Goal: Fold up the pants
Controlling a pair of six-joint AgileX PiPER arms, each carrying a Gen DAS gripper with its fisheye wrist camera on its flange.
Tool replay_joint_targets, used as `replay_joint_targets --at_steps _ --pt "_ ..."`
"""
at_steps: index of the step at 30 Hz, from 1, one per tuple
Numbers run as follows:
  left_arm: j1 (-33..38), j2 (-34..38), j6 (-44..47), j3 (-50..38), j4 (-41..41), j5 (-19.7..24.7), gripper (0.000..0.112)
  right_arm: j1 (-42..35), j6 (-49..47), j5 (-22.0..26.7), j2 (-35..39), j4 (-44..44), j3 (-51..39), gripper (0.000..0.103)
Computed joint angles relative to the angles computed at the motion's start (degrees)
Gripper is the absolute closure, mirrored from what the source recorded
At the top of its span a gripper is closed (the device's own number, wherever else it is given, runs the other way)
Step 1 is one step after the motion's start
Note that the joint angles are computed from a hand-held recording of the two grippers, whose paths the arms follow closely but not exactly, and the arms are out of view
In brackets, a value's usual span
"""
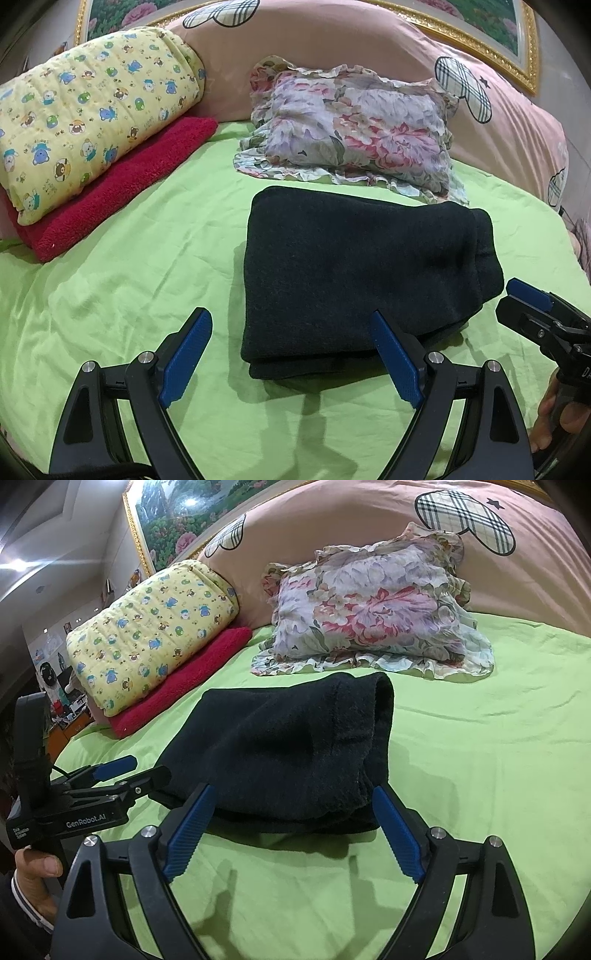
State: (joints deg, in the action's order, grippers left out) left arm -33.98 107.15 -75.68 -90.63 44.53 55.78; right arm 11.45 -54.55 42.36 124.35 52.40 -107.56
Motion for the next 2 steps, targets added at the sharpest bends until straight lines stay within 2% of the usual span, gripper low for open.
replay_joint_targets --at_steps 2 --pt "0.03 0.01 0.07 -0.05 -0.13 -0.08 0.024 -0.03 -0.11 0.08 -0.01 0.11 0.05 0.015"
